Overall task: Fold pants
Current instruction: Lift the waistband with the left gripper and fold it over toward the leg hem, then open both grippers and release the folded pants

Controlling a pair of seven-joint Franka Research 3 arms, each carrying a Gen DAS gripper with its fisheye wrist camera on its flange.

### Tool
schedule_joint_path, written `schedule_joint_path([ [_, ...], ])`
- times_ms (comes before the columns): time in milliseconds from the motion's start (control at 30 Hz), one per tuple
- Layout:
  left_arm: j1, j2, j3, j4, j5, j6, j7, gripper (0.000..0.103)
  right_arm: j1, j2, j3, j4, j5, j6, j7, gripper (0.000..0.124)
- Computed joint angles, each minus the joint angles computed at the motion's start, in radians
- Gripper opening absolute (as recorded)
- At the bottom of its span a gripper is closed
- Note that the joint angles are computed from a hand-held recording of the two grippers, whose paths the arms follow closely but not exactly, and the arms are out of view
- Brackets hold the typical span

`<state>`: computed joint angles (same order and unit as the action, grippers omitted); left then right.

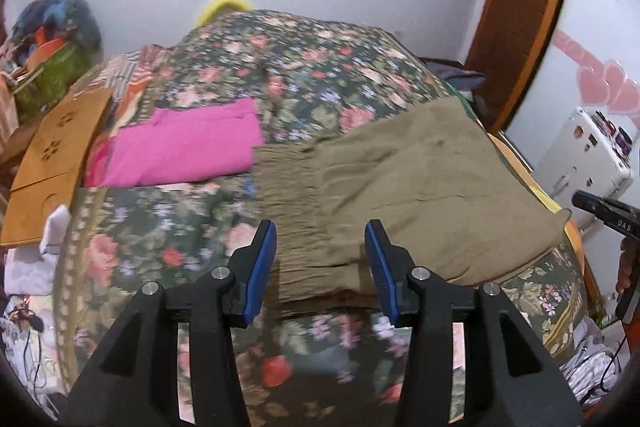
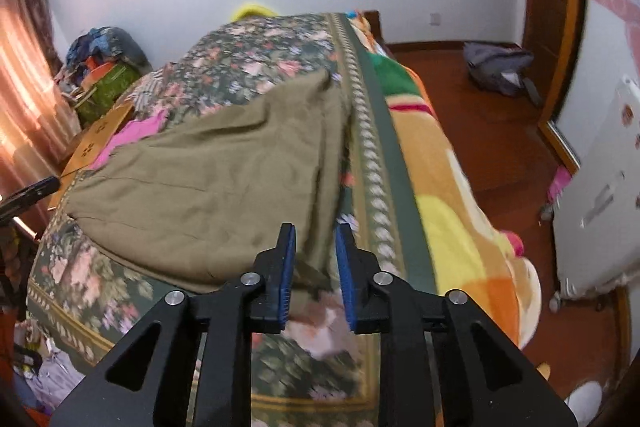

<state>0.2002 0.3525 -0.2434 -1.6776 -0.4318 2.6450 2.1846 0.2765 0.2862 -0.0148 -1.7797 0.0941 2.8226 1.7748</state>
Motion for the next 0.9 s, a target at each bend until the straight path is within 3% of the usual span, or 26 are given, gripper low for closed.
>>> schedule_joint_path([
  [100,-0.011,0.016,-0.008,-0.002,0.009,-0.014,0.005,0.046,-0.018,0.036,0.046,0.043,0.06,-0.009,-0.072,0.02],
  [333,-0.035,0.047,-0.013,-0.029,0.067,0.033,-0.029,0.048,-0.018,0.118,0.073,0.106,0.139,-0.106,-0.138,0.02],
  [400,-0.03,0.042,-0.02,-0.043,0.071,0.056,-0.025,0.05,-0.005,0.111,0.06,0.085,0.135,-0.087,-0.139,0.025],
  [467,-0.024,0.04,-0.025,-0.041,0.071,0.048,-0.029,0.05,0.016,0.11,0.031,0.1,0.094,-0.119,-0.114,0.032],
  [567,-0.01,0.043,-0.028,-0.003,0.053,-0.002,-0.041,0.05,-0.001,0.11,0.037,0.125,0.1,-0.165,-0.132,0.035],
  [667,-0.006,0.046,-0.019,0.031,0.041,0.016,-0.056,0.05,0.006,0.114,0.02,0.15,0.071,-0.175,-0.119,0.036],
  [833,-0.051,0.136,0.047,0.198,0.173,0.022,-0.179,0.05,0.0,0.137,0.015,0.198,0.061,-0.143,-0.11,0.052],
  [900,-0.056,0.198,0.056,0.299,0.219,-0.007,-0.231,0.05,0.0,0.158,0.005,0.236,0.049,-0.134,-0.1,0.052],
])
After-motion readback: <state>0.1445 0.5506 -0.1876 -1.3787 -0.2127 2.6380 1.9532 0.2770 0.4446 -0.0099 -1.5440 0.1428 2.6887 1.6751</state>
